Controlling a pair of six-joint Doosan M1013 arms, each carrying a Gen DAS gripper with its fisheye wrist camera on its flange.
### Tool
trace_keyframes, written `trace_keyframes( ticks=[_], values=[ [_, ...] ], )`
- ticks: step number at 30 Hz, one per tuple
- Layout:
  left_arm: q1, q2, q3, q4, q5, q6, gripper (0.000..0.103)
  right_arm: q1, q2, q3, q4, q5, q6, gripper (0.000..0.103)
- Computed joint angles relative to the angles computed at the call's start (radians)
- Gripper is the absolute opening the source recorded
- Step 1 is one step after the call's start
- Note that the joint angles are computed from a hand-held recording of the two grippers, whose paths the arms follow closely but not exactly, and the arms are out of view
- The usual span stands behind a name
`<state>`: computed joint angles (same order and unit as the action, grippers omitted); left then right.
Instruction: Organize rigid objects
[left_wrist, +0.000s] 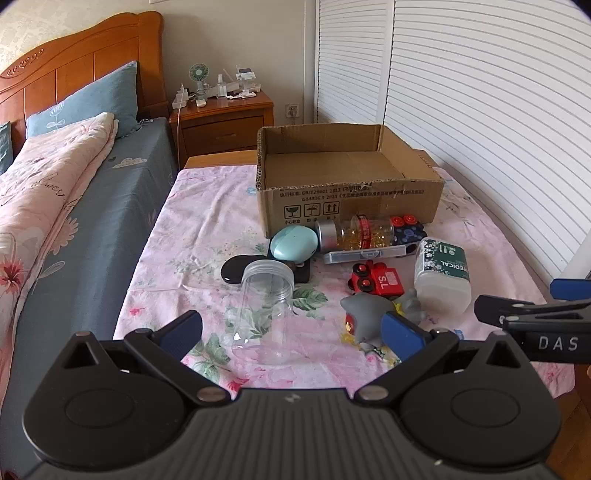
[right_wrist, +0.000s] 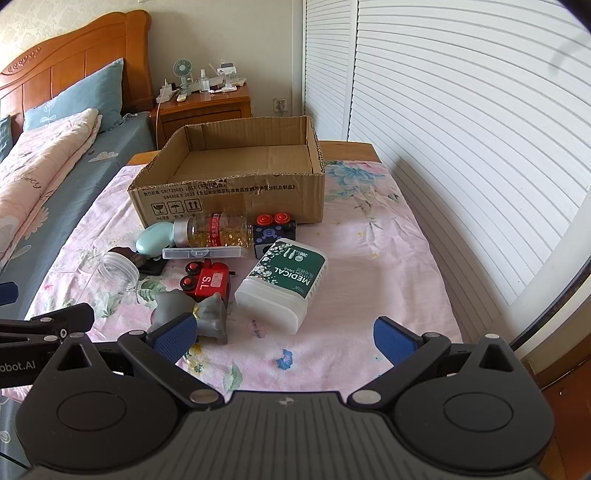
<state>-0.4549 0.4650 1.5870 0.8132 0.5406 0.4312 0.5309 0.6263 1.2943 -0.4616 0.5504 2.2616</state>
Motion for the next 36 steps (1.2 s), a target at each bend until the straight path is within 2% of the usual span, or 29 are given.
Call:
trace_keyframes(
  ticks=[30, 36],
  values=[
    [0.005, 0.007, -0.008, 0.002, -0.022, 0.04, 0.102, 0.003, 0.007, -0.009, -0.031, -0.007, -0.008, 0.103],
    [0.013, 0.005, -0.001, -0.005, -0.059, 0.056, 0.102, 0.001, 0.011, -0.011, -0.029, -0.016, -0.031, 0.103]
  ],
)
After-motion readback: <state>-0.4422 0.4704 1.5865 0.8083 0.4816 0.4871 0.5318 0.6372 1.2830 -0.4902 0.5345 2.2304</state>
